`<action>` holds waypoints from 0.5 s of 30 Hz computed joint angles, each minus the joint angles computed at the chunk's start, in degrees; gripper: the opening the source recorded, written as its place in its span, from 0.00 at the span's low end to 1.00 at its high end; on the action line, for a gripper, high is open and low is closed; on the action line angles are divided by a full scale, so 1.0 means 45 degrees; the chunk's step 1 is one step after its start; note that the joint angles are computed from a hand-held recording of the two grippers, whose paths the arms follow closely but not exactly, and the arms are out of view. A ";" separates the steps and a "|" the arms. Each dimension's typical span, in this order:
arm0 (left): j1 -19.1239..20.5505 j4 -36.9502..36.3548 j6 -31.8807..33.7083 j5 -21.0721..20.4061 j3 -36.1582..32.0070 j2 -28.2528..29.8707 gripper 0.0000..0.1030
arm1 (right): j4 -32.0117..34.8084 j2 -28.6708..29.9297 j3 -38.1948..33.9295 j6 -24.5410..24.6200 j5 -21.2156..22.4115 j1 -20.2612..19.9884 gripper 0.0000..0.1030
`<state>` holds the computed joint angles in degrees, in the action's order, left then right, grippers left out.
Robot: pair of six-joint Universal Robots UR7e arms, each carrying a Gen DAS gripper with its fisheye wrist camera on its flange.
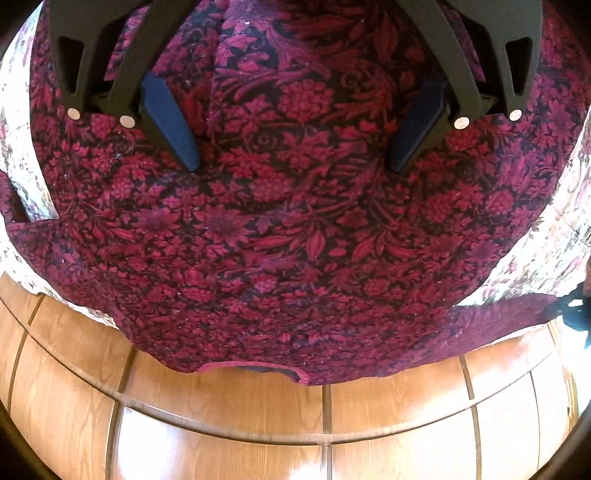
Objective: Fold small clothes
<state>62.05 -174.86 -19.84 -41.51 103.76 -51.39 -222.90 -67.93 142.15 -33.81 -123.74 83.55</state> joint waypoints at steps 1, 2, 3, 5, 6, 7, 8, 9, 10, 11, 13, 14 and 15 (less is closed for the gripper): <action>0.0020 -0.0053 0.0276 0.0387 0.0108 -0.0031 0.09 | -0.0016 0.0011 -0.0004 -0.0010 -0.0007 0.0004 0.98; 0.0222 0.0392 0.0393 0.0398 -0.0069 0.0016 0.09 | -0.0049 0.0029 -0.0009 -0.0037 -0.0020 0.0009 0.98; 0.0329 0.0794 0.0252 0.0456 -0.0164 0.0103 0.09 | -0.0103 0.0059 -0.0015 -0.0062 -0.0033 0.0013 0.98; 0.0460 0.1494 -0.0096 0.0694 -0.0329 0.0405 0.10 | -0.0098 0.0041 -0.0004 -0.0067 -0.0002 -0.0008 0.98; 0.0366 0.1255 -0.0118 0.1152 -0.0274 0.0609 0.12 | -0.0083 0.0023 0.0005 -0.0059 0.0010 -0.0015 0.98; 0.0293 0.1118 -0.0275 0.1340 -0.0200 0.0653 0.13 | -0.0082 0.0018 0.0009 -0.0053 0.0006 -0.0010 0.98; 0.0198 0.1242 -0.0715 0.1371 -0.0088 0.0560 0.13 | -0.0082 0.0018 0.0009 -0.0053 0.0006 -0.0010 0.98; 0.0030 0.1575 -0.1514 0.1495 0.0099 0.0369 0.19 | -0.0081 0.0010 0.0012 -0.0050 0.0020 -0.0014 0.98; -0.0204 0.1718 -0.2095 0.1803 0.0339 0.0217 0.27 | -0.0081 0.0003 0.0017 -0.0047 0.0034 -0.0018 0.98; -0.0537 0.1372 -0.2143 0.2015 0.0606 0.0136 0.29 | -0.0081 -0.0004 0.0024 -0.0041 0.0047 -0.0019 0.98; -0.1231 -0.0327 -0.0966 0.2039 0.1197 0.0220 0.40 | -0.0056 -0.0047 0.0052 -0.0005 0.0123 -0.0042 0.98; -0.1527 -0.0842 -0.0596 0.1980 0.1391 0.0290 0.45 | -0.0012 -0.0088 0.0063 0.0021 0.0170 -0.0062 0.98; -0.1954 -0.1512 -0.0138 0.1643 0.1684 0.0412 0.54 | 0.0038 -0.0143 0.0087 0.0064 0.0249 -0.0089 0.98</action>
